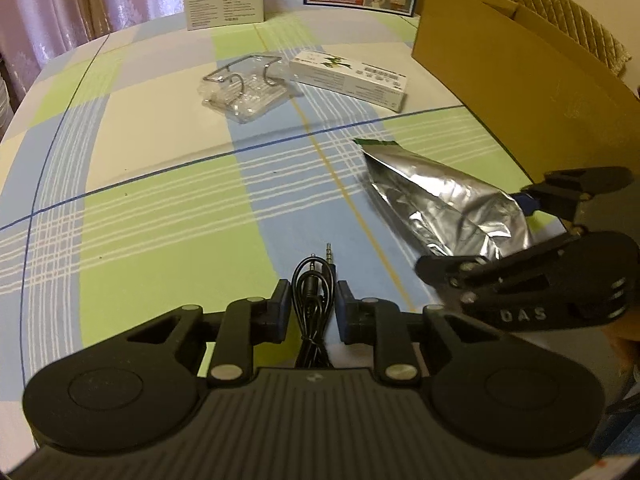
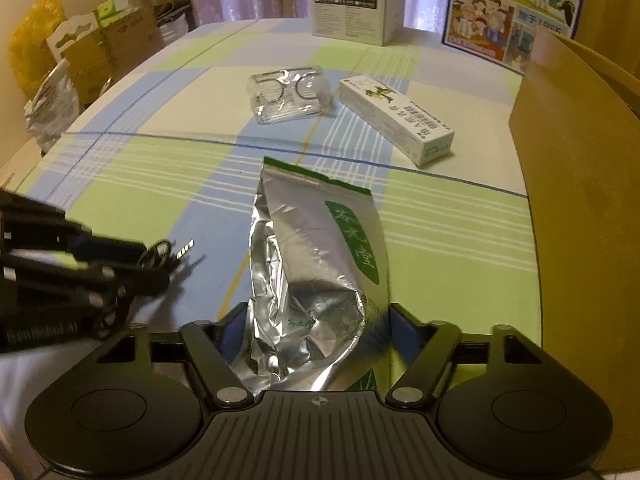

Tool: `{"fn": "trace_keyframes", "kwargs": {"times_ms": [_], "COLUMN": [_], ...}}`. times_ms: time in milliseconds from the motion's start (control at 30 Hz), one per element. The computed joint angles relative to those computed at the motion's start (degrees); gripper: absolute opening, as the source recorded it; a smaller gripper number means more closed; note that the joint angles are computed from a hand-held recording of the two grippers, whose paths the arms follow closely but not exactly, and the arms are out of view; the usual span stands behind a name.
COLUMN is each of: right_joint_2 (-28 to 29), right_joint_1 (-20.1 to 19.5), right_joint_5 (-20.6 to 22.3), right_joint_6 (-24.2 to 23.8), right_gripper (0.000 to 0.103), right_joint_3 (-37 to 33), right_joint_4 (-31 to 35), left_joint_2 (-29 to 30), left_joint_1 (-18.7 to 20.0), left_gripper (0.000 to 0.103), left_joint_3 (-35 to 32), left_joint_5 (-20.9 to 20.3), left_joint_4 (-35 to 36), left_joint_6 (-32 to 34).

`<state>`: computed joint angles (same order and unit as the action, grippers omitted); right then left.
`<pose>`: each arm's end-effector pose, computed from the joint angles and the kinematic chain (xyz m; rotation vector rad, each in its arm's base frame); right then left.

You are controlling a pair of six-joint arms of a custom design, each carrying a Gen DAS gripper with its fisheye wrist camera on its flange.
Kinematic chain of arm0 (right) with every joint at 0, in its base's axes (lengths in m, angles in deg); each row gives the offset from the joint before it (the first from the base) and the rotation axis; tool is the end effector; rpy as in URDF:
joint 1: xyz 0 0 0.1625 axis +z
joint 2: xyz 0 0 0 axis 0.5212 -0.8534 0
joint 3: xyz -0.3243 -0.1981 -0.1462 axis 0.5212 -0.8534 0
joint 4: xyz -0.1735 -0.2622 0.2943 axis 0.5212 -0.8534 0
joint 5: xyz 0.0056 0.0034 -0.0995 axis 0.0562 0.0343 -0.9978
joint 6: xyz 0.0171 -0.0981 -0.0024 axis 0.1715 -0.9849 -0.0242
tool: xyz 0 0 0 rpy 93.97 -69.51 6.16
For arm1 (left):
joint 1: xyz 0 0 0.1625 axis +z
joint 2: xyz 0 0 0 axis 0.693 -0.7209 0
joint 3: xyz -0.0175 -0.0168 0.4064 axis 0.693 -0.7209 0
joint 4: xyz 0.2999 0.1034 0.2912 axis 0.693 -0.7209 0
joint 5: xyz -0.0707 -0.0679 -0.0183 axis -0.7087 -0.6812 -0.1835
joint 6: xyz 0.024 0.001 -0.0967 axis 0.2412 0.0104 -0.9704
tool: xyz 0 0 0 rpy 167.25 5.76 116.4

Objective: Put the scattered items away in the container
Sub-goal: 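Lift the tea bag and black cable and carry them toward the cardboard box, then open the right tool over the box to drop the tea bag while the left tool drops the cable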

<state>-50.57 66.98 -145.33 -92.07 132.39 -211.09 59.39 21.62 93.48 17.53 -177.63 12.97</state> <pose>0.1962 -0.7952 0.1137 0.4871 -2.3594 0.6469 -0.1988 -0.8651 0.1588 1.1223 2.4031 -0.3053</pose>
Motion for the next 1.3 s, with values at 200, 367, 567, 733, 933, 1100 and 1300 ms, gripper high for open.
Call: {"fn": "trace_keyframes", "kwargs": {"times_ms": [200, 367, 567, 733, 933, 1100, 1300], "right_joint_2": [-0.27, -1.04, -2.90, -5.27, -8.65, -11.81, -15.63], "right_joint_1": [0.08, 0.08, 0.25, 1.33, 3.33, 4.82, 6.30], "right_joint_5": [0.71, 1.73, 3.30, 4.24, 4.21, 4.01, 3.30], "right_joint_6": [0.11, 0.13, 1.56, 4.01, 4.65, 6.06, 6.88], "right_gripper": [0.047, 0.046, 0.046, 0.046, 0.046, 0.046, 0.046], "right_joint_3": [0.56, 2.11, 4.43, 6.59, 9.81, 13.65, 18.19], "right_joint_4": [-2.18, -5.41, -8.01, -8.79, -9.97, -11.82, -13.37], "left_joint_2": [-0.35, -0.67, -2.30, -4.27, -7.14, -10.55, -14.40], "left_joint_1": [-0.24, -0.45, -1.32, -2.33, -3.79, -5.34, -6.98], "left_gripper": [0.018, 0.018, 0.018, 0.018, 0.018, 0.018, 0.018], "left_joint_3": [1.03, 1.19, 2.95, 4.83, 7.25, 11.04, 15.44], "left_joint_5": [0.11, 0.18, -0.15, -0.62, -0.72, -0.96, -1.58], "left_joint_4": [-0.80, -1.26, -2.02, -3.04, -4.53, -6.46, -7.89], "left_joint_6": [-0.10, -0.58, -0.71, -0.80, -0.97, -1.22, -2.30]}}
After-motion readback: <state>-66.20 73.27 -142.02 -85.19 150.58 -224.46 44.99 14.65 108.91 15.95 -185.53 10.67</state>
